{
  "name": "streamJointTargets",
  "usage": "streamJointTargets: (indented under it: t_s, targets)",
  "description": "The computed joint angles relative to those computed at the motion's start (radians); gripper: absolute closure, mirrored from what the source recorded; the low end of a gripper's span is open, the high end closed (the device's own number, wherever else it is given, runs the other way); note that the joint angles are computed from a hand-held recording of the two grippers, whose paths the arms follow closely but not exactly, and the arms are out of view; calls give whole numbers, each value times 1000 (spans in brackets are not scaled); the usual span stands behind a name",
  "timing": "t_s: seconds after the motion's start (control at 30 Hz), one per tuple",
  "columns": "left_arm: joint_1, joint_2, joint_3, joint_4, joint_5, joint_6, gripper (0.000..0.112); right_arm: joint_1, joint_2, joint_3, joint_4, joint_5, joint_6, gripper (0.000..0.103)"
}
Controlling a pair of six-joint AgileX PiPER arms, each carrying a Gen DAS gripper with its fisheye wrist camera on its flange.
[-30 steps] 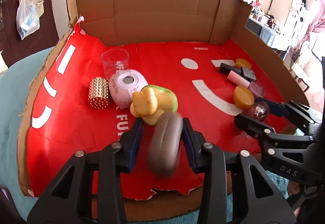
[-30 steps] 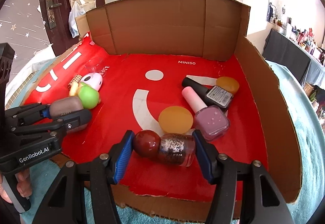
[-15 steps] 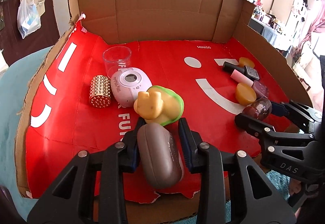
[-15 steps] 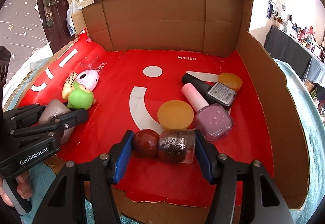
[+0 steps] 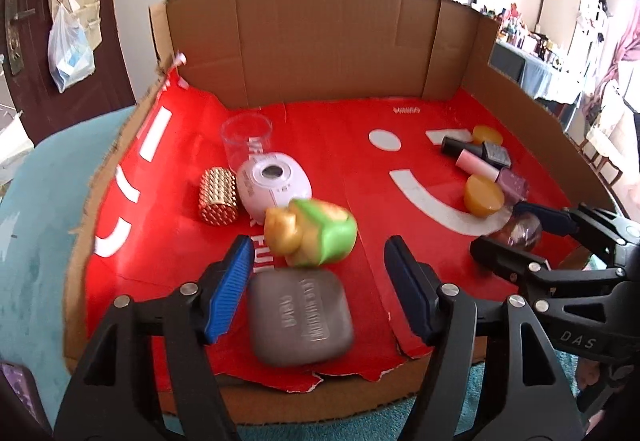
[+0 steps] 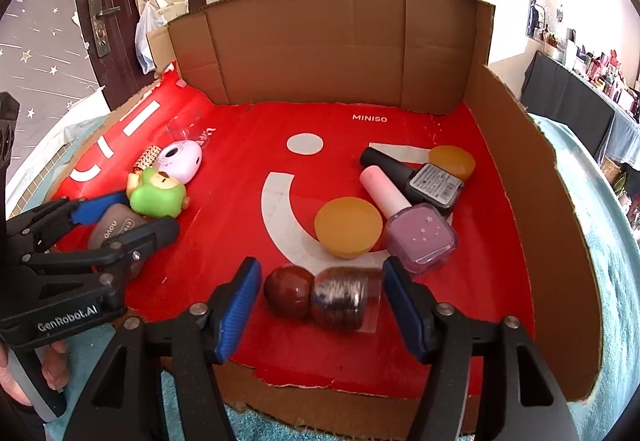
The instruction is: Organize rigid objects
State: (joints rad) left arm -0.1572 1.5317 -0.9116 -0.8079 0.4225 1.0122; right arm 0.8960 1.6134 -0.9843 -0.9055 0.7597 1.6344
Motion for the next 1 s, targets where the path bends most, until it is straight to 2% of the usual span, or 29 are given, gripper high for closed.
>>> streamJointTargets:
  t_s: [0.13,0.37,0.47,0.7,0.83,1.0]
  targets:
    - [4,-36,23,0,-8,8,45,27,-21,7,-18,20,31,33]
    - [13,-117,74,-23,-18,30,35,104,-73,20,-69,99,108,24]
    - [23,-167,105,-39,-28,40,21,146,-92,26,-96,149,149,17]
    - [19,-255,182,-75,-79,82,13,249,-98,23,-151,277,241,0]
    - [18,-286,232,-138,-129,135,9,303,-81,21,-171,358,303,0]
    - [30,-283,261,-187,-144,174,9,332,-62,30,-170,404,366,0]
